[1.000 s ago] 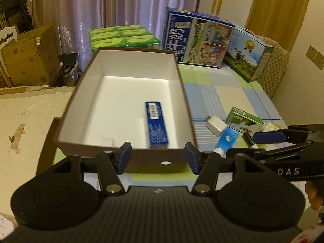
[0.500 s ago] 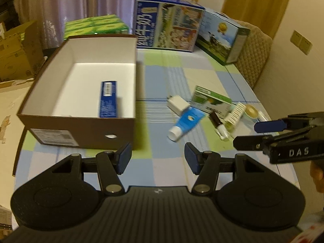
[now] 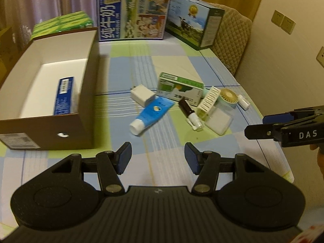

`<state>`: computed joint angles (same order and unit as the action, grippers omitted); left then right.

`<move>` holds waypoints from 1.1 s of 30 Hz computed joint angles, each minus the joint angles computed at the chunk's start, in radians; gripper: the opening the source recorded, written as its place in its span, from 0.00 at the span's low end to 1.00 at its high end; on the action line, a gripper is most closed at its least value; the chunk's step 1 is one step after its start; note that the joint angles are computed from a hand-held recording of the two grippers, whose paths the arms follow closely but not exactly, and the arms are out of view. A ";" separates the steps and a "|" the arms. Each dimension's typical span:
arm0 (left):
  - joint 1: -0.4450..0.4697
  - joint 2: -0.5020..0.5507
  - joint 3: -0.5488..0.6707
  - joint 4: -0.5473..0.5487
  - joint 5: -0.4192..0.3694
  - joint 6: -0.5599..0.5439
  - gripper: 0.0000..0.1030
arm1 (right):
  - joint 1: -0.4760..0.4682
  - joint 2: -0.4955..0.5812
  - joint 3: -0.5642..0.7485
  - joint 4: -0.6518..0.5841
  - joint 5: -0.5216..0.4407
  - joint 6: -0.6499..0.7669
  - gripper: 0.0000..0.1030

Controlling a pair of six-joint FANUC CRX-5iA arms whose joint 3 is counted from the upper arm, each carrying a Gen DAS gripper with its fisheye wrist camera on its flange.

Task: Organize rigid objects
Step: 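Withdraw both tools from the shoebox back toward the table items, then grasp the blue hand-cream tube with the left tool while the right tool grasps the white pill bottle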

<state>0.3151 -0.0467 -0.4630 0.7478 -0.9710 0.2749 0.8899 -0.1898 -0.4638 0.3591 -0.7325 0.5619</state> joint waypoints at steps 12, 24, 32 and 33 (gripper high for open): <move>-0.091 0.061 -0.018 0.039 0.100 -0.078 0.52 | -0.053 -0.040 -0.062 0.035 -0.012 -0.081 0.67; -0.203 0.174 0.005 0.079 0.283 -0.204 0.52 | -0.139 -0.026 -0.100 0.055 -0.004 -0.107 0.67; -0.258 0.274 0.081 0.013 0.360 -0.184 0.52 | -0.192 -0.013 -0.111 0.041 -0.022 -0.116 0.67; -0.263 0.284 0.091 0.000 0.369 -0.175 0.52 | -0.197 -0.010 -0.110 0.038 -0.026 -0.116 0.67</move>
